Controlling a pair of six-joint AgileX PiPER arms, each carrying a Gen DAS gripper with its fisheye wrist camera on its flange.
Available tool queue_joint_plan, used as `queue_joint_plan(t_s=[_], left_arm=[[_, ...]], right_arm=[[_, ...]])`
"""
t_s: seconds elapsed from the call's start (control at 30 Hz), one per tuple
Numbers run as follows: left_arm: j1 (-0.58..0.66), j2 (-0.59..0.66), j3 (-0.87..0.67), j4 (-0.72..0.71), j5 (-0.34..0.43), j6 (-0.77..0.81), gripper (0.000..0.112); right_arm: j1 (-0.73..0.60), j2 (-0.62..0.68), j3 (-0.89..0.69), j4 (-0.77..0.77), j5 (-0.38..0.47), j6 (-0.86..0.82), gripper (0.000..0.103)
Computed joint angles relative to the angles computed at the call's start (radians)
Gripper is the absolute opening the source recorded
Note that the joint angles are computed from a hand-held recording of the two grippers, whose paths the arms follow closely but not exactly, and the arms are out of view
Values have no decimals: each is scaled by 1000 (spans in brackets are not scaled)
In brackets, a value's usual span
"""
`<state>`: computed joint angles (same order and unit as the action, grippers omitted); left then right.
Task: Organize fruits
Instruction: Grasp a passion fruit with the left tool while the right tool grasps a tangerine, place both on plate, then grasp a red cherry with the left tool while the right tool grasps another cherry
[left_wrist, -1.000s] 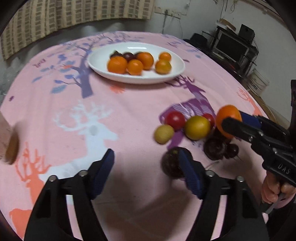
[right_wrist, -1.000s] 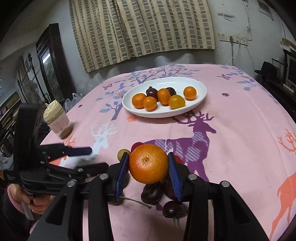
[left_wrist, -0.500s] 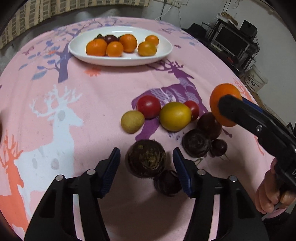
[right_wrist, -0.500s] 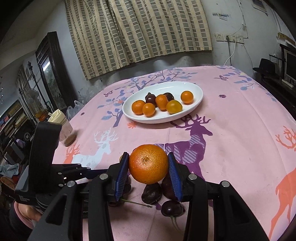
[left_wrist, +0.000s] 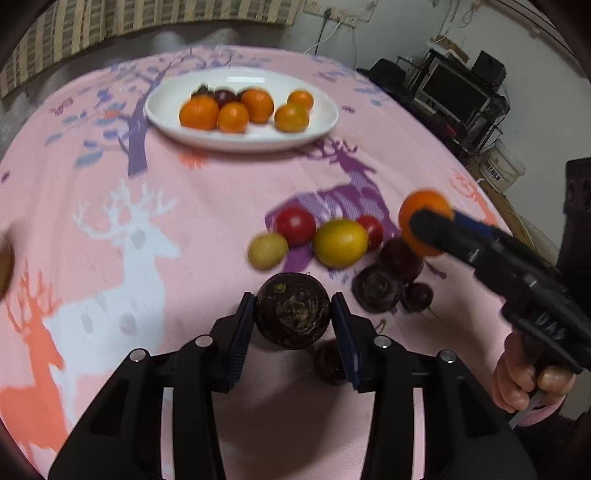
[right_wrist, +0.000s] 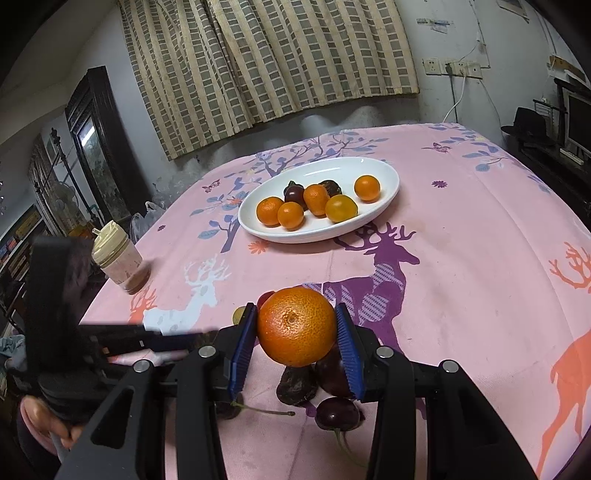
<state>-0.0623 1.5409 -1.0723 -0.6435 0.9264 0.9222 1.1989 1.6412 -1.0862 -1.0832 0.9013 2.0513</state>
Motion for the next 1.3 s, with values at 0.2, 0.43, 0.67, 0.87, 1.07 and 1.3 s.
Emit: queue_joint_plan(t_s=[0.2, 0.43, 0.67, 0.87, 1.07, 1.3], left_arm=[[0, 127, -292, -61, 15, -28, 42], [-120, 480, -775, 60, -75, -342, 42], [-166, 732, -1153, 291, 9, -638, 72], [-183, 525, -823, 372, -193, -616, 92], [-146, 262, -453, 345, -288, -546, 98], [-81, -6, -76, 306, -342, -446, 98]], right_arm=[[-121, -43, -65, 38, -50, -241, 43], [-497, 89, -240, 309, -312, -624, 43], [-607, 226, -369, 449, -332, -817, 52], [-548, 167, -324, 351, -311, -756, 65], [-396, 55, -211, 222, -208, -625, 68], [-118, -47, -27, 73, -39, -289, 70]])
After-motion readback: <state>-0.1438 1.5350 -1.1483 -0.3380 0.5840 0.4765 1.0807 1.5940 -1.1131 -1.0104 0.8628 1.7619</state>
